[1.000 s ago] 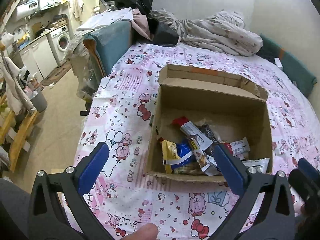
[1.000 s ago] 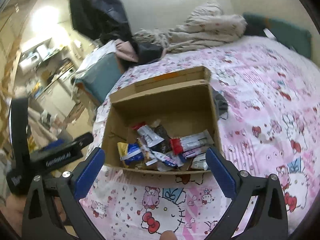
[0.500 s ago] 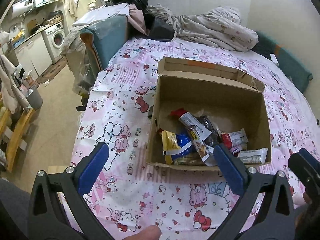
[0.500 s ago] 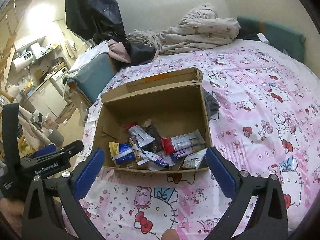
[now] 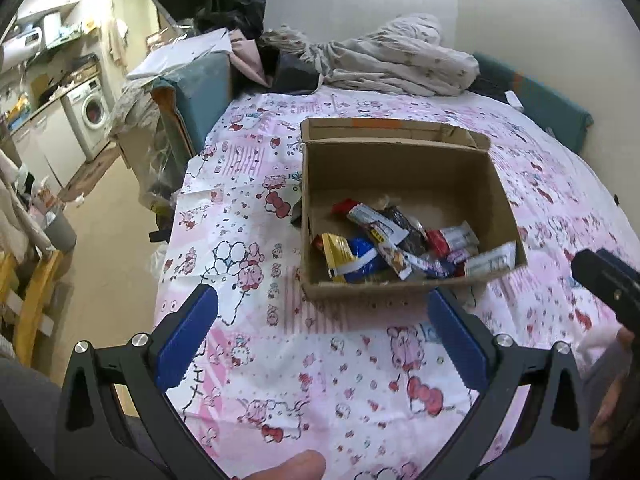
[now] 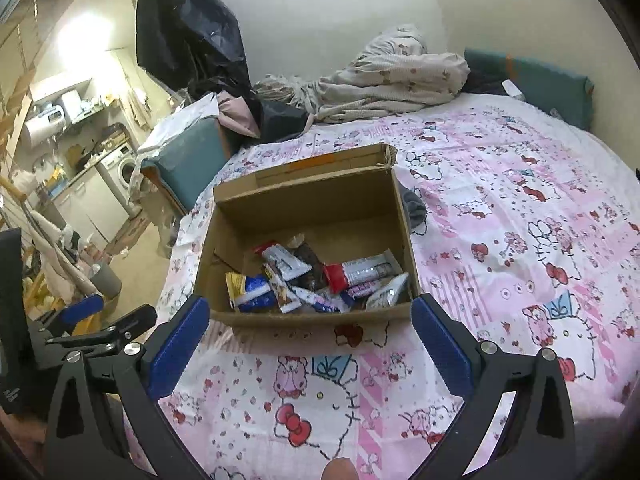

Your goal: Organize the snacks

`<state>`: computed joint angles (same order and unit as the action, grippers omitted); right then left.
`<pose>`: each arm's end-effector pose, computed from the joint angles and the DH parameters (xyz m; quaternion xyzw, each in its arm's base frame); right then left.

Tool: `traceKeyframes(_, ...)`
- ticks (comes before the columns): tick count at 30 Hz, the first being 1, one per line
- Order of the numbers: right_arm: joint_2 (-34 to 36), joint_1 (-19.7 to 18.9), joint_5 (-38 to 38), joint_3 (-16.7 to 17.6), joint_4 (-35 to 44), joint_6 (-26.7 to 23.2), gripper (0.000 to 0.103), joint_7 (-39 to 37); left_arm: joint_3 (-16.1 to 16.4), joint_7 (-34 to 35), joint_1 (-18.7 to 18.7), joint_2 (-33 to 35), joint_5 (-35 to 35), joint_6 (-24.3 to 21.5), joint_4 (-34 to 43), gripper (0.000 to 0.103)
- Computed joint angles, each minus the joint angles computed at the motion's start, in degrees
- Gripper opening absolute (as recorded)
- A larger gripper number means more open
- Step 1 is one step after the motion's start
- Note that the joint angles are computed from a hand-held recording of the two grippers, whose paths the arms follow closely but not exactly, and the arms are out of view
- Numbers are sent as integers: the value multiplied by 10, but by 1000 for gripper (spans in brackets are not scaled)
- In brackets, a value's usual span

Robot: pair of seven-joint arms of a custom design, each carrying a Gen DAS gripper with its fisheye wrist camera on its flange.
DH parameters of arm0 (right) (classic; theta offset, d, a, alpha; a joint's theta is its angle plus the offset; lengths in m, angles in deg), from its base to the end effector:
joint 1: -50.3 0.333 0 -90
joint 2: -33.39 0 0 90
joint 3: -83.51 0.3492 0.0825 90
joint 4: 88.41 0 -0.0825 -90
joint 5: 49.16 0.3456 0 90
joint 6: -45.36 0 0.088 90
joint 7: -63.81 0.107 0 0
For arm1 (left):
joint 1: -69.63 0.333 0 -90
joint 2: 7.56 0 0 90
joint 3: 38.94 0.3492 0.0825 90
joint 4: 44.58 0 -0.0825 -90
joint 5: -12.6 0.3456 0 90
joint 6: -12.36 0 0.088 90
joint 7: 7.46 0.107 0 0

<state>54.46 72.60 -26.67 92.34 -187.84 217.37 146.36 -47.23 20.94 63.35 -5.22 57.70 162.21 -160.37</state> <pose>0.6026 0.3113 0.5233 -0.7141 0.5415 -0.1224 0.4265 0.5464 -0.1571 0.5381 -0.7301 0.5727 -0.2186 0.3019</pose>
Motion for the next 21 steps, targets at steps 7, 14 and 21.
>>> traceKeyframes(7,-20,83,-102,-90,-48,18,103,85,-2,-18,8,-28,-4,38,-48,103)
traceKeyframes(14,-12,110,-175,-122,-43,22,103,153,-3,-61,16,-40,37,41,-58,103)
traceKeyframes(21,-7,155,-260,-179,-42,24,103,225,-2,-54,27,-41,14,61,-63,103)
